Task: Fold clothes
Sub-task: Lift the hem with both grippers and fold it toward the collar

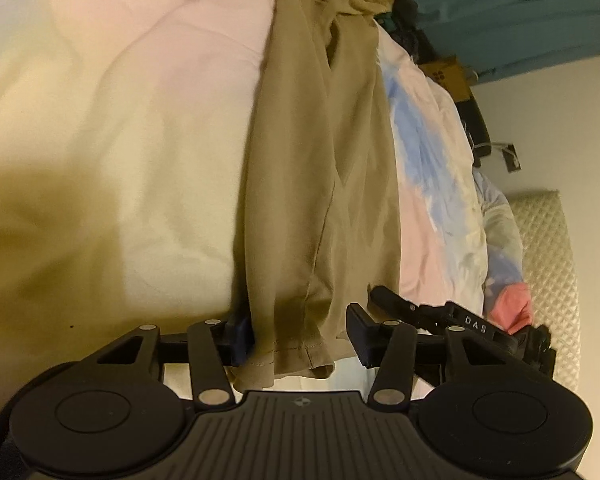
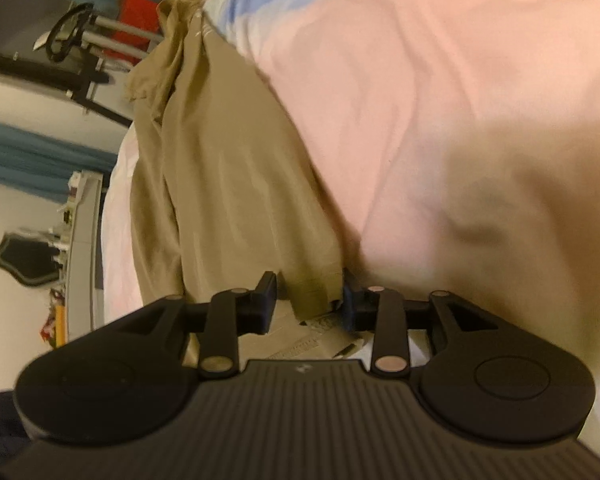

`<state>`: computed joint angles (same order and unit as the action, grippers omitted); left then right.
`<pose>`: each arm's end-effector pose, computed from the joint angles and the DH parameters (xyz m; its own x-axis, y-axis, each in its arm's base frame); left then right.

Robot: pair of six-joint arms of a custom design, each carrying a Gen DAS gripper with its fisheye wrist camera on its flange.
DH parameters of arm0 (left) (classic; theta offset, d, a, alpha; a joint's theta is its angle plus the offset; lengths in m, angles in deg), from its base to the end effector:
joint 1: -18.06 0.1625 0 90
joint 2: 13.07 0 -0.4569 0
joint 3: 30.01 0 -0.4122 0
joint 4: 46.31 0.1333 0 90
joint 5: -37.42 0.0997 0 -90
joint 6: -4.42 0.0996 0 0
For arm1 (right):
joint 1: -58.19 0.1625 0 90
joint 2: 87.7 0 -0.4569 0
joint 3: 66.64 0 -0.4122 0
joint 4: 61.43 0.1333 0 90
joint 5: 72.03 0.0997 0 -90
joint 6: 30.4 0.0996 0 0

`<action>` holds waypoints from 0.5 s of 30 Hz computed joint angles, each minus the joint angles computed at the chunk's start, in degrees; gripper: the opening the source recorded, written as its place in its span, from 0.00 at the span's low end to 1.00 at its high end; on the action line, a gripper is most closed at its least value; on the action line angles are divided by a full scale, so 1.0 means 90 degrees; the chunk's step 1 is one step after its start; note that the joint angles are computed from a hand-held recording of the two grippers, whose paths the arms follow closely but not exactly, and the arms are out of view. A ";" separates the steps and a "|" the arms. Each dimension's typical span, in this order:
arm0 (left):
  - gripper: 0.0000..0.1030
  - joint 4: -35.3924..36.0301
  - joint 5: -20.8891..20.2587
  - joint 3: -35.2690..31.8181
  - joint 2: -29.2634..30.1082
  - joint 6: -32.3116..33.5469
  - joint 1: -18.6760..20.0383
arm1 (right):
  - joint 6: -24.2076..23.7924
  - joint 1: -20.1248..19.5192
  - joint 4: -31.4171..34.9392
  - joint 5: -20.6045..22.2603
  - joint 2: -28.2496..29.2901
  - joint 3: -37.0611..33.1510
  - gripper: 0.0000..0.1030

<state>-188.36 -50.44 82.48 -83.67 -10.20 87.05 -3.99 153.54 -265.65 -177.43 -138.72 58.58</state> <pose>-0.0780 -0.5853 0.2378 -0.9940 0.1088 0.0090 0.1054 0.9780 -0.1800 0.1565 -0.5254 0.1116 -0.9057 0.4109 -0.1039 0.3701 0.6473 -0.6664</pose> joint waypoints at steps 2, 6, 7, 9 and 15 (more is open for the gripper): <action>0.40 -0.0014 0.0070 0.0006 0.0006 -0.0008 -0.0023 | -0.0352 0.0155 0.0159 -0.0289 0.0040 -0.0107 0.35; 0.22 -0.0100 0.0162 0.0043 -0.0011 -0.0150 -0.0039 | -0.0685 0.0423 0.0199 -0.0820 0.0094 -0.0160 0.12; 0.14 -0.0122 0.0185 0.0052 -0.0015 -0.0186 -0.0043 | -0.0650 0.0449 0.0131 -0.0822 0.0078 -0.0117 0.11; 0.11 -0.0195 0.0124 0.0066 -0.0069 -0.0269 -0.0022 | -0.0530 0.0459 -0.0083 -0.0665 0.0015 -0.0029 0.08; 0.07 -0.0333 0.0067 -0.0078 -0.0357 -0.0349 -0.0182 | -0.0321 0.0725 -0.0502 -0.0398 -0.0211 -0.0005 0.08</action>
